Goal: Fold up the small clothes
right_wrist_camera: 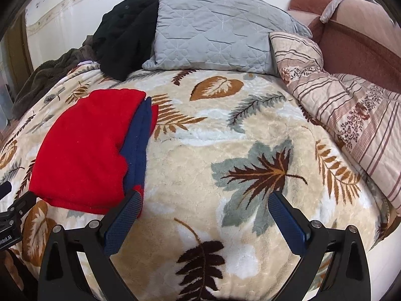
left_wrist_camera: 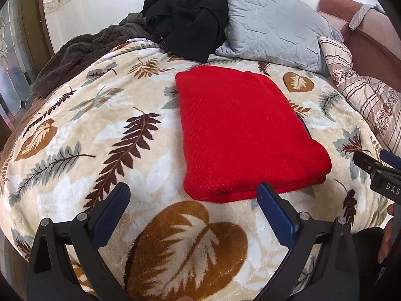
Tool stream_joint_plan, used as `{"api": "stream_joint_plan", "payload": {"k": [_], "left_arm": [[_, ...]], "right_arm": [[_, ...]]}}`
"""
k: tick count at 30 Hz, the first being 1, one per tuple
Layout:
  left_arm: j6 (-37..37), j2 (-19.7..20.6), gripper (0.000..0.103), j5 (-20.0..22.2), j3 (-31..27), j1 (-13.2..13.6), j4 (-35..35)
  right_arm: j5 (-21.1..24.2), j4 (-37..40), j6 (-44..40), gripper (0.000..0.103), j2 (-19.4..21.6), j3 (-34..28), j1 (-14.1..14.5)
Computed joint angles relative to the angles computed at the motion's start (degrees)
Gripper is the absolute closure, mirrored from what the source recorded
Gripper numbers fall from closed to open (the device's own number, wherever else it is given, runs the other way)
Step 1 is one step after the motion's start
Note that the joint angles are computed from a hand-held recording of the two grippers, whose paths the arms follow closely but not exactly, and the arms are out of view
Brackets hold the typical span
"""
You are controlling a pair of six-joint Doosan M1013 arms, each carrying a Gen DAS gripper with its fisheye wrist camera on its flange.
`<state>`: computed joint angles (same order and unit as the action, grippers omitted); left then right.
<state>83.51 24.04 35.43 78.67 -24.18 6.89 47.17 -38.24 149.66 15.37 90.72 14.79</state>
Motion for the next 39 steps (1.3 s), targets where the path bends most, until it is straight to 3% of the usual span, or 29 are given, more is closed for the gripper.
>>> {"api": "stream_joint_plan", "payload": {"k": [6,11,12,15,17,19,23,25,26,27,28,30,33,39], "left_arm": [[1.7,0.6,0.001,1.3,-1.0,0.6,-2.2],[4.8,2.4,0.001,5.1,-5.2,2.7,-10.5],[4.5,3.1,0.001,5.9,-6.7,3.2,-12.0],[3.8,5.5,0.001,8.3,-11.6,4.4,-16.2],[2.5,7.7,0.001,10.2,-15.6,4.7,-16.9],[1.7,9.6,0.001,11.6,-18.5,4.6,-16.7],[4.0,12.1,0.001,12.1,-20.1,4.8,-20.1],[4.8,13.8,0.001,15.4,-21.9,5.1,-21.8],[5.4,14.9,0.001,17.7,-23.5,5.4,-23.7],[5.5,15.6,0.002,18.8,-24.5,5.9,-26.0],[4.5,15.9,0.002,18.8,-24.9,6.1,-27.2],[1.7,16.3,0.002,18.1,-25.3,6.3,-26.9],[2.1,17.8,0.000,20.1,-26.6,6.7,-30.1],[2.5,16.8,0.001,20.5,-25.9,6.8,-30.2]], "right_arm": [[-2.8,4.0,-3.4,0.002,-0.1,0.0,-1.0],[-16.5,17.8,-8.6,0.003,-0.3,0.7,-4.7],[-18.2,19.2,-9.1,0.006,0.0,0.6,-5.0],[-23.2,33.2,-19.6,0.023,2.5,-2.1,-7.0],[-23.3,40.2,-25.4,0.031,4.5,-4.4,-7.7],[-22.9,41.9,-26.4,0.040,6.7,-6.6,-7.9],[-23.5,50.7,-34.8,0.047,9.7,-8.7,-8.3],[-23.3,49.7,-35.5,0.054,10.5,-9.1,-8.1],[-23.4,48.6,-36.0,0.061,10.9,-9.5,-7.9],[-23.5,46.9,-35.7,0.079,11.0,-9.7,-7.7],[-23.7,47.5,-38.3,0.081,11.0,-10.0,-7.7],[-25.6,46.8,-39.5,0.082,10.5,-9.5,-7.5],[-21.1,42.1,-34.5,0.082,11.7,-11.3,-7.7],[-22.5,40.5,-32.4,0.070,10.3,-9.7,-7.5]]}}
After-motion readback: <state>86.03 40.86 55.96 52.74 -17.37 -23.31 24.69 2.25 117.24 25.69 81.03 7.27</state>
